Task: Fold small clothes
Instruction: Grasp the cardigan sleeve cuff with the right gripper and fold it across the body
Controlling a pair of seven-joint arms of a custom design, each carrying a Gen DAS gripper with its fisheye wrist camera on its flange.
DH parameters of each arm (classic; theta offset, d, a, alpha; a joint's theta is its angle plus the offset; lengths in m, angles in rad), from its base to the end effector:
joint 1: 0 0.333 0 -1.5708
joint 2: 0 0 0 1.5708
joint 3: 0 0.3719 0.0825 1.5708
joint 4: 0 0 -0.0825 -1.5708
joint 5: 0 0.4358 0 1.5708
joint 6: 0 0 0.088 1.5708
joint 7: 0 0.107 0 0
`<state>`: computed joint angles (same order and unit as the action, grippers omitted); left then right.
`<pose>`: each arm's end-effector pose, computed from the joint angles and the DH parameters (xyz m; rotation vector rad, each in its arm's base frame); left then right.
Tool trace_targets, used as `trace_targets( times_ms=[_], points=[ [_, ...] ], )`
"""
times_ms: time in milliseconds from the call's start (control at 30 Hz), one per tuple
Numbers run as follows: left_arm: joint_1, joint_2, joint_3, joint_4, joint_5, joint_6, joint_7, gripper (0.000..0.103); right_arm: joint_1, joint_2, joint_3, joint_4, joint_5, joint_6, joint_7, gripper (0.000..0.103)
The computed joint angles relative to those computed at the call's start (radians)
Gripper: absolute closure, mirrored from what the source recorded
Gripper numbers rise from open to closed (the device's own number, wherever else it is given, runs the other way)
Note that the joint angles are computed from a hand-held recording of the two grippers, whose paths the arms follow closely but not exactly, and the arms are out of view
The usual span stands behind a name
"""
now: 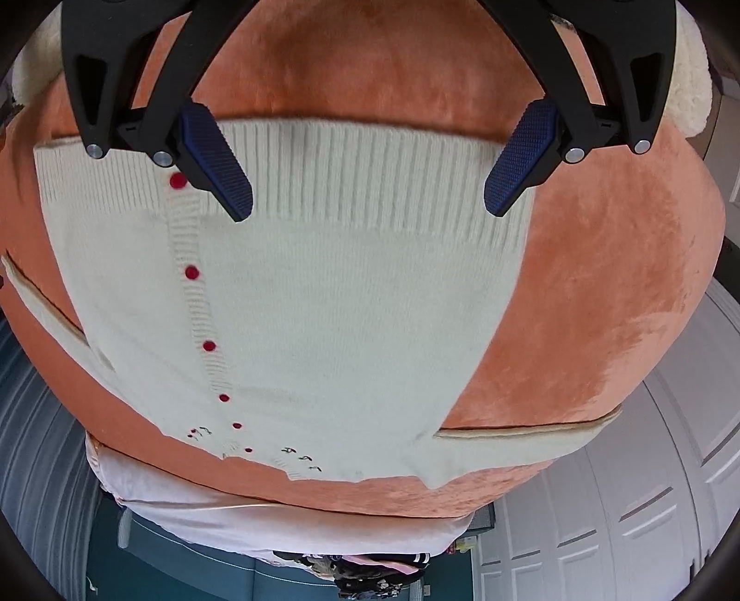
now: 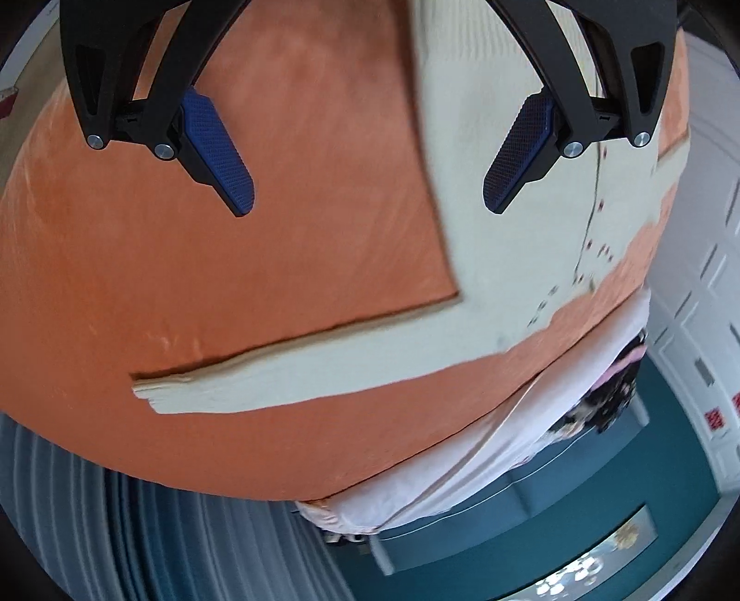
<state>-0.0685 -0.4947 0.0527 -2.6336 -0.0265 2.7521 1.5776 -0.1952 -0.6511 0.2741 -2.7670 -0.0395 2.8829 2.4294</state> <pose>0.4414 -0.0046 0.4973 -1.8877 1.8871 -0.6413 0.3955 0.0395 0.4975 -0.9937 2.2367 -0.5420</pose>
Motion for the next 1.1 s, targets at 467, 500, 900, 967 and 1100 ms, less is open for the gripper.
trace_targets(
  times_ms=[467,500,900,967,1100],
  points=[
    [-0.003,0.208,0.03,0.163,-0.15,0.028,0.115,0.005,-0.003,0.518,-0.29,0.298,0.014,0.093,0.124,0.09],
    [0.002,0.22,0.028,0.173,-0.158,0.032,0.125,0.005,-0.012,0.531,-0.269,0.328,0.037,0.072,0.099,0.092],
    [-0.022,0.272,0.068,0.272,-0.454,0.032,0.309,0.005,0.569,0.815,-0.328,0.939,0.661,0.061,-1.081,0.078],
    [-0.03,0.298,0.076,0.313,-0.551,-0.004,0.356,0.005,0.684,0.892,-0.384,0.987,0.568,-0.022,-1.062,0.068],
    [-0.017,0.393,0.06,0.428,-0.688,-0.082,0.434,0.005,0.671,0.884,-0.322,0.885,0.541,-0.033,-1.037,0.069]
  ],
)
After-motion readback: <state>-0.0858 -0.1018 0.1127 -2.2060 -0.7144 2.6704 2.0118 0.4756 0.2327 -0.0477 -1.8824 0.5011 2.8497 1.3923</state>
